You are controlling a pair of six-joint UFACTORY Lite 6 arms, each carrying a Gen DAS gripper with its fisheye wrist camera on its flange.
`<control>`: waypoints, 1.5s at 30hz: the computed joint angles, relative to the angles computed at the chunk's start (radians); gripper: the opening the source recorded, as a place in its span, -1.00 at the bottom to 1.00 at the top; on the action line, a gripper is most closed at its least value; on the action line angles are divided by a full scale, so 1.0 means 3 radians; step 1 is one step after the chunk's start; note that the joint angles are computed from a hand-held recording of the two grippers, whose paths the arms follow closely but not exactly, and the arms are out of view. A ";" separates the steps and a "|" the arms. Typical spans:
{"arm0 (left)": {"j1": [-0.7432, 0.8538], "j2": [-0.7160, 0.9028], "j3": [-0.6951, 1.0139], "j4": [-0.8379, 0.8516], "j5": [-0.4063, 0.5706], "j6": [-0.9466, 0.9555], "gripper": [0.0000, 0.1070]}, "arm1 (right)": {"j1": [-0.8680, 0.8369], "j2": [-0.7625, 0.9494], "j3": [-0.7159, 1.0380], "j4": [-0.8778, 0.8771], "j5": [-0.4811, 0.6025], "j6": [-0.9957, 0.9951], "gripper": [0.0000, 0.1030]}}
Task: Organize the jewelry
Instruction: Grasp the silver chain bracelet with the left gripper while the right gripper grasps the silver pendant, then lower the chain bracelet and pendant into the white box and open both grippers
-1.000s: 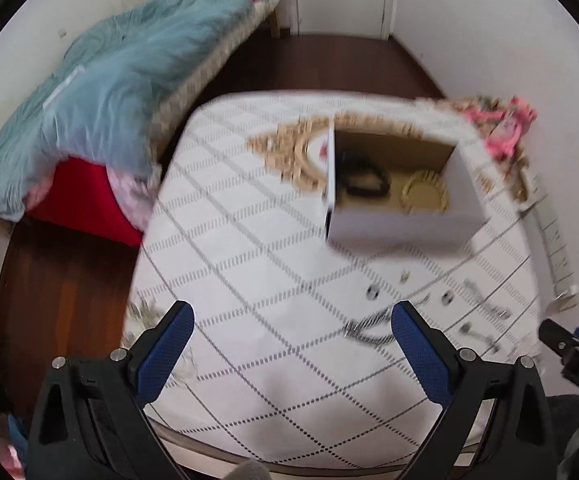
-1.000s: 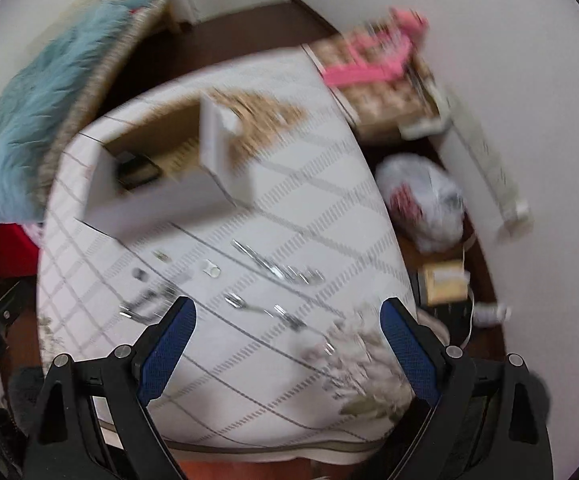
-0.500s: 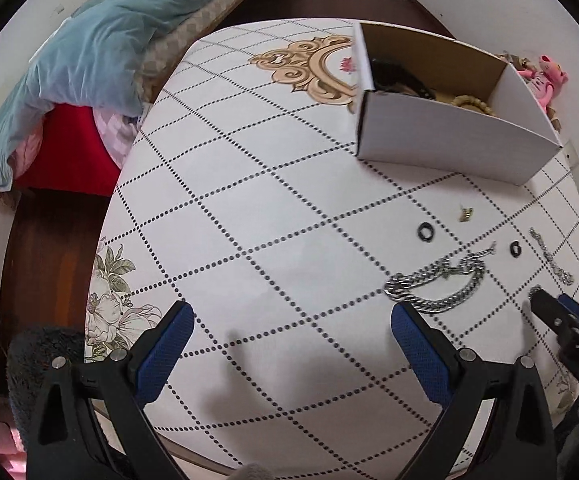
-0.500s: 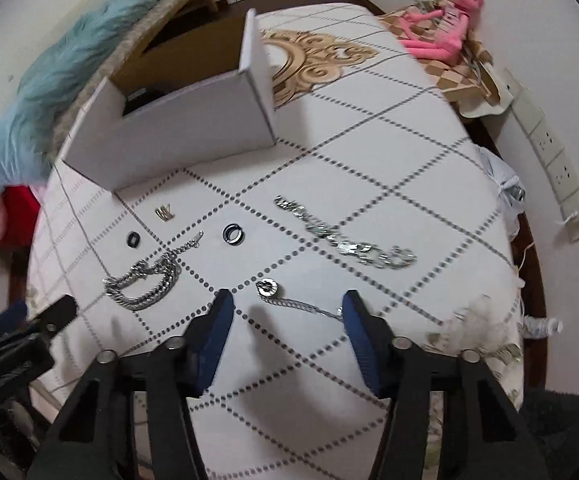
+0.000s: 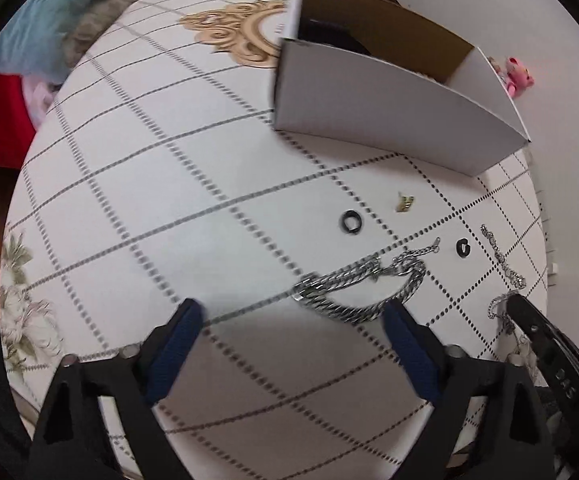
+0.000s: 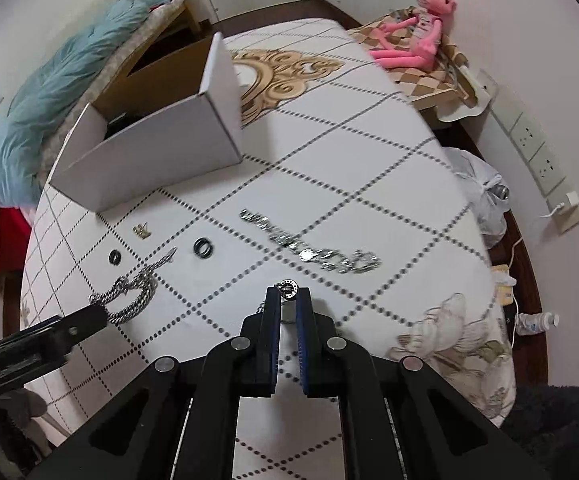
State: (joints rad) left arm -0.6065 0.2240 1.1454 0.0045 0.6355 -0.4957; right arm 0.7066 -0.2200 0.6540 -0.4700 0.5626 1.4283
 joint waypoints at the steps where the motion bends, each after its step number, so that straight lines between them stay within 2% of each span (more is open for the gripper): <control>1: -0.0053 0.0037 0.0040 0.0113 -0.0018 -0.0087 0.56 | -0.0016 -0.0029 -0.0010 0.0006 0.0018 -0.0004 -0.85; 4: -0.0265 0.0181 0.0189 0.0681 0.0040 -0.0476 0.21 | -0.0054 -0.0088 -0.0045 0.0030 0.0048 -0.0021 -0.85; 6: -0.0352 0.0123 0.0121 0.0846 -0.0079 -0.0521 -0.50 | -0.0075 -0.0121 -0.0067 0.0041 0.0071 -0.0040 -0.85; 8: -0.0392 0.0096 0.0114 0.0821 -0.0087 -0.0452 -0.89 | -0.0074 -0.0150 -0.0078 0.0051 0.0084 -0.0042 -0.85; 13: -0.0227 -0.0106 -0.0081 0.0232 -0.0243 -0.0010 -0.89 | -0.0037 -0.0215 -0.0031 0.0036 0.0152 -0.0018 -0.85; 16: -0.0158 -0.0341 -0.0249 0.0077 -0.0288 0.0115 -0.89 | 0.0006 -0.0350 -0.0001 0.0042 0.0210 -0.0010 -0.85; 21: 0.0073 -0.0714 -0.0261 -0.0195 -0.0160 0.0498 -0.90 | 0.0083 -0.0570 0.0162 0.0037 0.0378 -0.0025 -0.85; 25: 0.0158 -0.0869 -0.0047 -0.0361 0.0037 0.0710 -0.90 | 0.0023 -0.0647 0.0383 0.0178 0.0425 -0.0250 -0.85; 30: 0.0179 -0.0692 0.0566 -0.0387 0.0251 0.0843 -0.90 | -0.0209 -0.0542 0.0839 0.0536 0.0404 -0.0850 -0.85; 35: 0.0292 -0.0333 0.1428 -0.0560 0.0545 0.1124 -0.90 | -0.0496 -0.0144 0.1656 0.0947 0.0474 -0.1623 -0.85; 45: 0.0422 0.1219 0.3588 -0.0635 0.1261 0.1405 -0.90 | -0.0942 0.1357 0.3729 0.1402 0.1014 -0.2737 -0.85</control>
State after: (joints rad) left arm -0.4799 0.5896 2.2217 -0.1859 1.0138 -0.0742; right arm 0.4240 0.1870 1.7726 -0.0493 0.8667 0.6073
